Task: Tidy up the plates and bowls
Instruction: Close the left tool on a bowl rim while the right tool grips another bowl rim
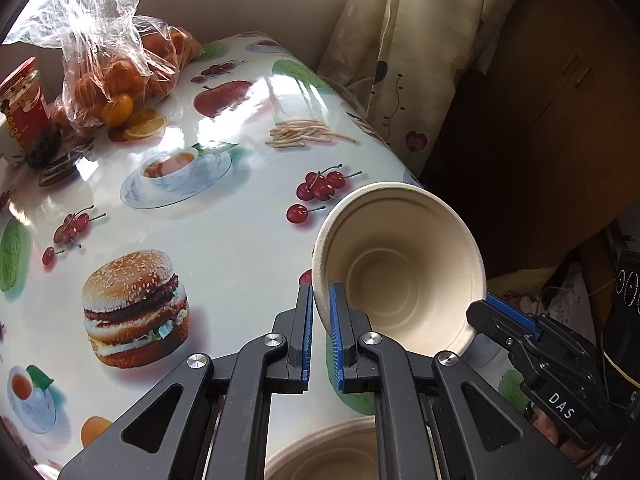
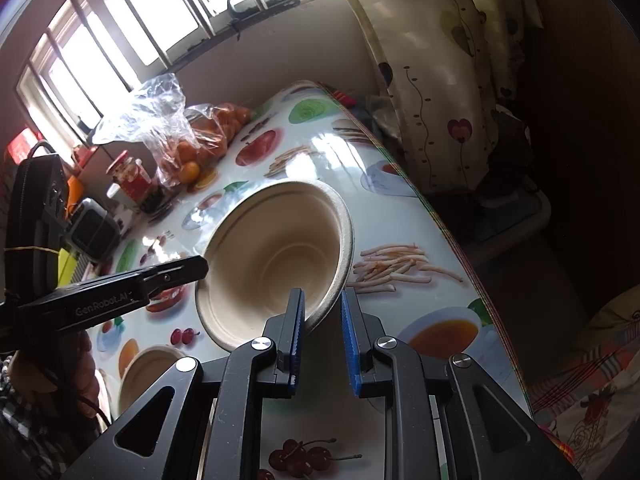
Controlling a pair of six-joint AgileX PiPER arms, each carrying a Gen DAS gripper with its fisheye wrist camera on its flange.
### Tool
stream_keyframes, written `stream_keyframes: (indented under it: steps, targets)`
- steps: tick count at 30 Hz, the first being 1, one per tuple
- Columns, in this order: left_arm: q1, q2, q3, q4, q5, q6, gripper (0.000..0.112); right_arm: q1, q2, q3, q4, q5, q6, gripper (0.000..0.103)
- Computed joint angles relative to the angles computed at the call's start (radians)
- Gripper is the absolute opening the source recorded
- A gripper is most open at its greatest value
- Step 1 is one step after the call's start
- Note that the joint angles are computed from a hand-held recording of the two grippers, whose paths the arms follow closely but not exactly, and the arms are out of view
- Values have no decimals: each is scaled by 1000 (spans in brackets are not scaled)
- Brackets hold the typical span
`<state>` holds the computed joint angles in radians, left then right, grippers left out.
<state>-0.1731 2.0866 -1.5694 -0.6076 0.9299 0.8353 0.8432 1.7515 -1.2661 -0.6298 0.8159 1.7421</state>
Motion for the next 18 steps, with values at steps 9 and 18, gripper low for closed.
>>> stream_keyframes:
  steps: [9,18]
  targets:
    - [6,-29,32,-16,-14,28,9,11,-15,2,-13,13,10,18]
    - [29,-81,85,-44,-12,67,9,60,-30,-22,-34,69,35,18]
